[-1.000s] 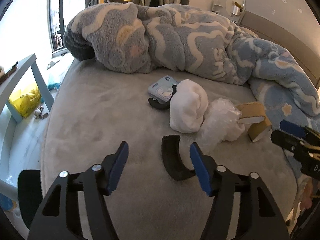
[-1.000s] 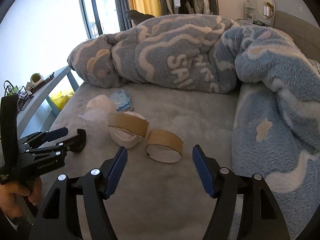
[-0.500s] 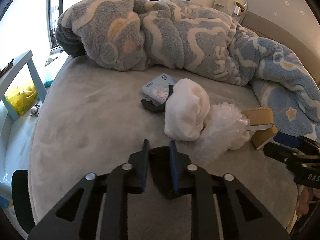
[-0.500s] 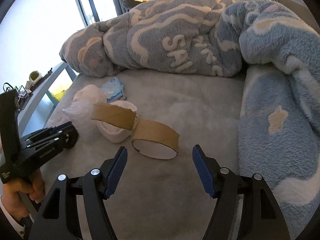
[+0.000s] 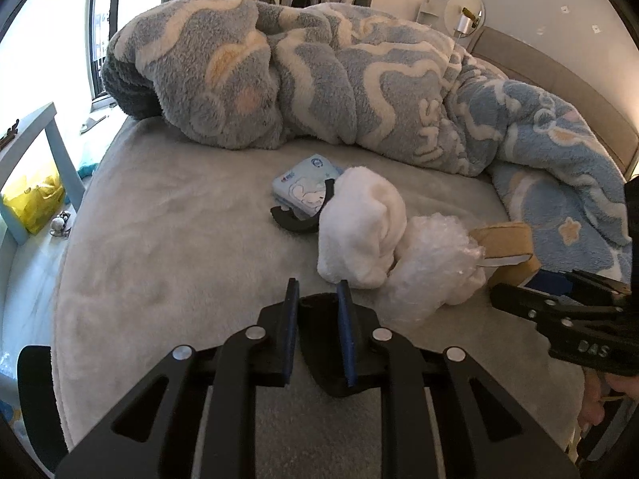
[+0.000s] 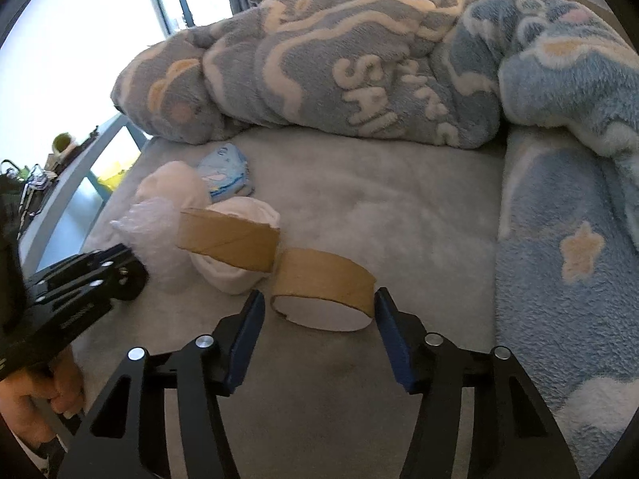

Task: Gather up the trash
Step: 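Grasp the black strip with the left tool while the right tool grasps a cardboard tape core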

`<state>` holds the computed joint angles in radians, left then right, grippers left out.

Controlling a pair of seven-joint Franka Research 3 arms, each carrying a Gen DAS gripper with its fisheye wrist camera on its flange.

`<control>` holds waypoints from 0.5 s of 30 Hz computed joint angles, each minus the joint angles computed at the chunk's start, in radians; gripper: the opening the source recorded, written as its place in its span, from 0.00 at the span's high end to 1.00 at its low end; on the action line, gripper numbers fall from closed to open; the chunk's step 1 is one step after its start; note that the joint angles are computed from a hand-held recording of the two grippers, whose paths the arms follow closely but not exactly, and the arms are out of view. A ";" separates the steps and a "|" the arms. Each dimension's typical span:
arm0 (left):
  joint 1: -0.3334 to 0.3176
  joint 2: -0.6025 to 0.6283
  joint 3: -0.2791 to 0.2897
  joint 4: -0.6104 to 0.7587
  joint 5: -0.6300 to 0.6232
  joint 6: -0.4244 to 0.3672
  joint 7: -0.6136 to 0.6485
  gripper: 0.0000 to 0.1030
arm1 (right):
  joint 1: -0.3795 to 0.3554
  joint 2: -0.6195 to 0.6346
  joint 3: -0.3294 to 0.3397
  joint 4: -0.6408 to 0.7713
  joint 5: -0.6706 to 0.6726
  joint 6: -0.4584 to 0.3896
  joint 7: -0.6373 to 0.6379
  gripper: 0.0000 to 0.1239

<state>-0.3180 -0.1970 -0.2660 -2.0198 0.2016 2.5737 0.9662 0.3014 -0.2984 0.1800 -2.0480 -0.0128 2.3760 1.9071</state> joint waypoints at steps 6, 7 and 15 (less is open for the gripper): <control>-0.012 -0.012 0.009 -0.007 -0.040 0.003 0.051 0.80 | -0.008 0.014 0.005 0.015 -0.017 -0.010 0.035 0.61; -0.012 -0.016 0.008 -0.009 -0.043 0.004 0.052 0.80 | -0.010 0.016 0.009 0.021 -0.029 -0.012 0.047 0.62; -0.015 -0.078 0.022 -0.047 -0.071 0.000 0.085 0.80 | -0.021 -0.002 0.034 0.043 -0.118 -0.060 0.151 0.62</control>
